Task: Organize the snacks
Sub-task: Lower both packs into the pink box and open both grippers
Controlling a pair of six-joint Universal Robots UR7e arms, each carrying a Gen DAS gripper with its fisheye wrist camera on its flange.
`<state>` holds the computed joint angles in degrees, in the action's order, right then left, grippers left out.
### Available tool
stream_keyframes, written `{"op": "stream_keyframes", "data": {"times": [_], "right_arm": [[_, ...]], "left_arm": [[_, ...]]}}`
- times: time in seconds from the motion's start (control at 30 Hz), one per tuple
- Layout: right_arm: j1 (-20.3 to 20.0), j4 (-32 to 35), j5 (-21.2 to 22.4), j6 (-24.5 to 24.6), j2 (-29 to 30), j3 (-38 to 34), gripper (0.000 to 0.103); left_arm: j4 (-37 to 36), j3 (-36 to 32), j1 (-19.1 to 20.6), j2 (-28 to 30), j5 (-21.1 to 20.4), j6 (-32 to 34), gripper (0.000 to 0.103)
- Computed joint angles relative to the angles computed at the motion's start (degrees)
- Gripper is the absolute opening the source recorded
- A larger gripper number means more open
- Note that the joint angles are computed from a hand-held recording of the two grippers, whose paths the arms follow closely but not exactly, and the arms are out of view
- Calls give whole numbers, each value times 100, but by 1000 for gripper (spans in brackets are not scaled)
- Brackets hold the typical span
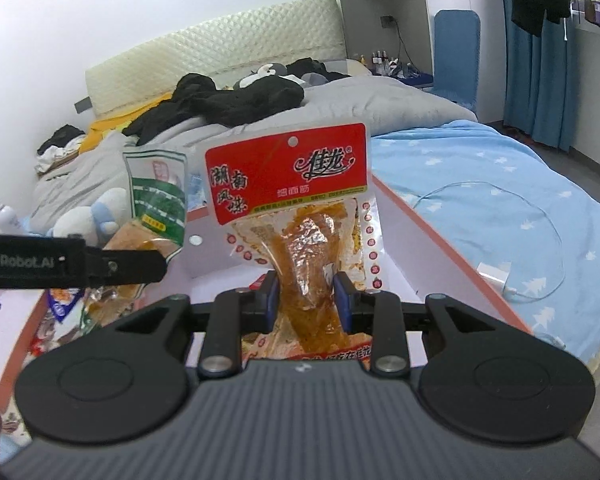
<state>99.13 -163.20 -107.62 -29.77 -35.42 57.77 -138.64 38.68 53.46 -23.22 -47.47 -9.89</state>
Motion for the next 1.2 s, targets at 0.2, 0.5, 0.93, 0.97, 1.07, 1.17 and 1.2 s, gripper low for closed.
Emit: {"op": "stream_keyframes", "data": {"times": [0.2, 0.5, 0.93, 0.97, 1.07, 1.17, 1.2], "right_arm": [[-86, 352, 31, 276, 148, -240, 34], [-23, 264, -118, 413, -80, 13, 59], [129, -175, 410, 625, -1078, 1395, 62], [144, -202, 464, 618, -1151, 1504, 62], [187, -307, 623, 588, -1323, 1815, 62], [243, -376, 765, 438, -1502, 2146, 62], [276, -379, 776, 383, -1555, 2251, 62]], "left_arm": [[571, -745, 110, 406, -14, -27, 60], [15, 184, -67, -91, 237, -74, 81], [-1120, 2592, -707, -1545, 998, -309, 81], [-1238, 2771, -759, -1652, 1074, -301, 81], [-1559, 3310, -914, -1966, 1299, -358, 81], [-1864, 3829, -1064, -2261, 1546, -399, 81], [-1878, 3995, -1113, -2370, 1630, -470, 81]]}}
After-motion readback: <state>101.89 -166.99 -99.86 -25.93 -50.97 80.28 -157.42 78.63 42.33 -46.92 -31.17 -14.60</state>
